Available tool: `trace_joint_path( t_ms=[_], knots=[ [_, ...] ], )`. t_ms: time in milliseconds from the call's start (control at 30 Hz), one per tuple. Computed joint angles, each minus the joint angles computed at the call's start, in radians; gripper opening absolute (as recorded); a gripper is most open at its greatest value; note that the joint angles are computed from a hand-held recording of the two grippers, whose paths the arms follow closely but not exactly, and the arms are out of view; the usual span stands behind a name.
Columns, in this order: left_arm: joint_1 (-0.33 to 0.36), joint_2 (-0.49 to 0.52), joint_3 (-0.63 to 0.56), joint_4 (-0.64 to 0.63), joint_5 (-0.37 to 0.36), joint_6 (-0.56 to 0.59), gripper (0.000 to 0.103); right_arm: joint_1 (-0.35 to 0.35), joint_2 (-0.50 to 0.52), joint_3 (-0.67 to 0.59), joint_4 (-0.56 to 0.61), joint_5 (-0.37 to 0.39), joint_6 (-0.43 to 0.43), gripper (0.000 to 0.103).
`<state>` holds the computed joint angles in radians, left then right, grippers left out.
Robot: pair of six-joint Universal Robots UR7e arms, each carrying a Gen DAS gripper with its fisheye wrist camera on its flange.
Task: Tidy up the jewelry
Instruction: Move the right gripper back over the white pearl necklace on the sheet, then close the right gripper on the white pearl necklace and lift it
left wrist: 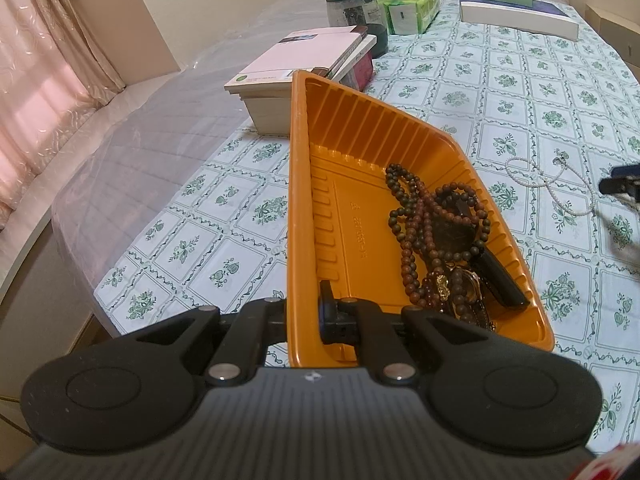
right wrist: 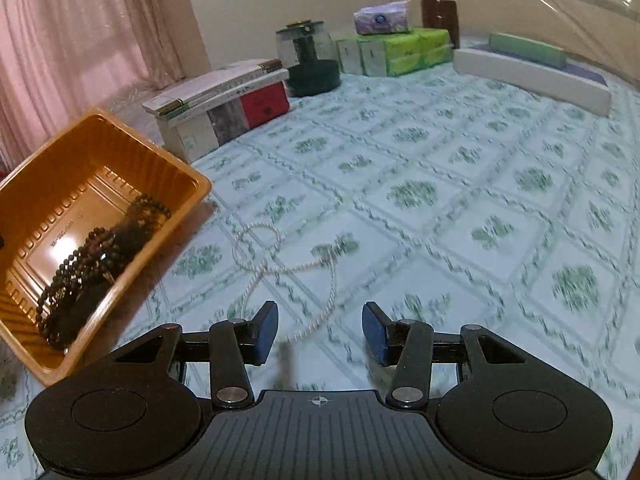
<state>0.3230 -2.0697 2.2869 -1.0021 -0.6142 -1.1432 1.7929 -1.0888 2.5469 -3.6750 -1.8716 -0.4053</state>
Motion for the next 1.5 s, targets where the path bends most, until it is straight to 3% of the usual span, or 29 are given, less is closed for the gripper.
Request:
trace_joint_path(
  t_ms=[267,367,433,500,900,1500],
  knots=[
    [0.003,-0.001,-0.002,0.002,-0.001,-0.005,0.006,-0.001,0.089,-0.115,0.061,-0.038,-0.057,0.032],
    [0.004,-0.001,-0.001,0.002,0.0,-0.003,0.006,0.009,0.123,-0.144,0.076,-0.101,-0.073,0.021],
    [0.004,-0.001,-0.001,0.002,-0.001,-0.004,0.006,0.014,0.149,-0.142,0.035,-0.12,-0.114,0.019],
    [0.007,0.0,-0.001,-0.001,-0.002,-0.004,0.006,0.025,0.162,-0.14,0.02,-0.131,-0.164,0.001],
    [0.007,-0.002,0.003,-0.002,0.0,-0.004,0.006,0.092,0.034,-0.1,0.036,-0.105,-0.192,0.001],
    [0.002,0.009,-0.002,0.002,0.001,-0.005,0.006,0.229,-0.186,-0.135,0.132,-0.104,-0.323,0.001]
  ],
)
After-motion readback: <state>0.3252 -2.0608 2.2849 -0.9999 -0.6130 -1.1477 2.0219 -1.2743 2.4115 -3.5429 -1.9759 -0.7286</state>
